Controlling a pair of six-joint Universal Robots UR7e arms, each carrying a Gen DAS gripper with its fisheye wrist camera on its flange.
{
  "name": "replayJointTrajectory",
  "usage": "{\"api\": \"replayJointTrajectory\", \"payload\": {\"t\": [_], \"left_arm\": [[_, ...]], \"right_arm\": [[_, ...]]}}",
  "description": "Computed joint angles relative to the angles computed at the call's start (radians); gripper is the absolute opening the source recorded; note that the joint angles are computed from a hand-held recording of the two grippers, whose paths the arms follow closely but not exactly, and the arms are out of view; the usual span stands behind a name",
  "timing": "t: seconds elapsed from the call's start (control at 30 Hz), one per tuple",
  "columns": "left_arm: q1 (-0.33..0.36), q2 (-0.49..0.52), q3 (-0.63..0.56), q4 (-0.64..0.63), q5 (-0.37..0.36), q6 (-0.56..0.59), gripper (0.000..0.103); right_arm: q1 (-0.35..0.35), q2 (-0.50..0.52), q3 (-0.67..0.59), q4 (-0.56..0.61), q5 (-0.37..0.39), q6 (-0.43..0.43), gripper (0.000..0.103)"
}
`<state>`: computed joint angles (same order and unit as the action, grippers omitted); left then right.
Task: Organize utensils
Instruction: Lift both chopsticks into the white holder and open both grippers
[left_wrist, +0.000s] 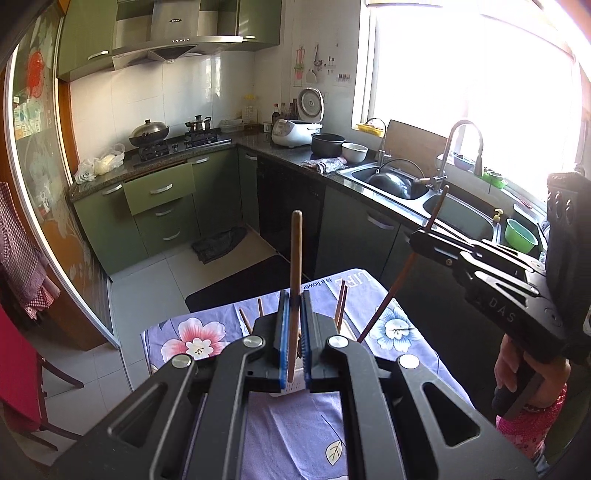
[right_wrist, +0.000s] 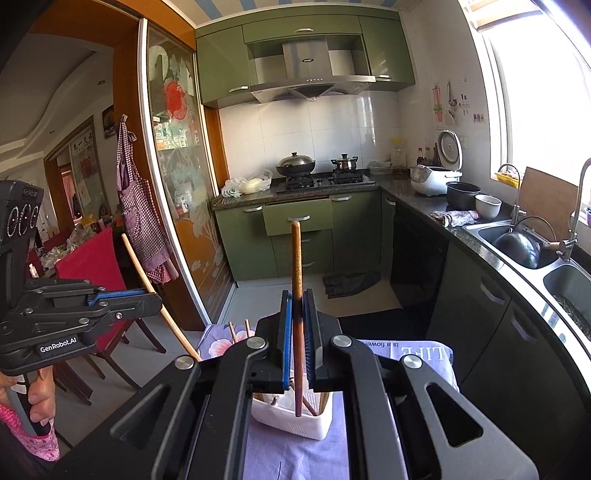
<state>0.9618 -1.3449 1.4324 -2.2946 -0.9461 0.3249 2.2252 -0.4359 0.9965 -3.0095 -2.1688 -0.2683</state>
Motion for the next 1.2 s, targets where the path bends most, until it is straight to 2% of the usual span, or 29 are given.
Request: {"api": "replayJointTrajectory", "payload": {"t": [0.13,0.27,0.4,0.6,0.7,0.73,0.8,0.83,0.9,1.0,1.03,1.07,1.1,1.13,1.17,1.2], "left_arm": [[0.0,0.04,-0.041,-0.019,0.003,0.01,0.006],[0.019,0.084,-0.071,-0.027,0.011,0.007,0.006],[0.06,0.123,-0.081,-0.025,0.006,-0.001,0.006],[0.137,0.153,-0.025,-0.049,-0.006,-0.009,0.006],[0.16,0.158,0.021,-0.13,-0.01,0.024,0.007],[0.165,0.156,0.041,-0.164,-0.011,0.041,0.009],[0.176,0.152,0.07,-0.207,-0.017,0.054,0.022],[0.18,0.154,0.075,-0.215,-0.021,0.054,0.033],[0.189,0.15,0.09,-0.238,-0.028,0.054,0.036],[0.189,0.127,0.125,-0.296,-0.035,0.073,0.037],[0.186,0.114,0.142,-0.323,-0.038,0.078,0.041],[0.183,0.097,0.163,-0.351,-0.043,0.082,0.05],[0.18,0.079,0.186,-0.38,-0.047,0.088,0.057],[0.176,0.055,0.217,-0.414,-0.051,0.096,0.07],[0.172,0.029,0.256,-0.455,-0.055,0.104,0.078],[0.168,0.004,0.292,-0.486,-0.054,0.112,0.079]], "right_arm": [[-0.017,0.043,-0.079,0.043,0.0,0.005,0.007],[-0.042,0.076,-0.105,0.038,0.0,0.006,0.007],[-0.073,0.096,-0.088,0.033,0.015,0.026,0.007],[-0.116,0.128,-0.037,0.034,0.018,0.051,0.007],[-0.127,0.14,-0.013,0.019,0.013,0.046,0.007],[-0.128,0.142,-0.005,0.01,0.01,0.04,0.007],[-0.129,0.139,0.017,-0.002,0.01,0.037,0.01],[-0.13,0.134,0.034,-0.015,0.015,0.04,0.017],[-0.129,0.121,0.066,-0.051,0.017,0.04,0.025],[-0.118,0.075,0.154,-0.135,0.036,0.037,0.025],[-0.111,0.057,0.19,-0.178,0.041,0.029,0.03],[-0.102,0.04,0.229,-0.228,0.038,0.018,0.035],[-0.091,0.023,0.267,-0.271,0.03,0.008,0.045],[-0.083,0.007,0.311,-0.318,0.025,-0.002,0.05],[-0.075,-0.011,0.353,-0.355,0.021,-0.005,0.052],[-0.068,-0.029,0.4,-0.393,0.015,-0.006,0.058]]}}
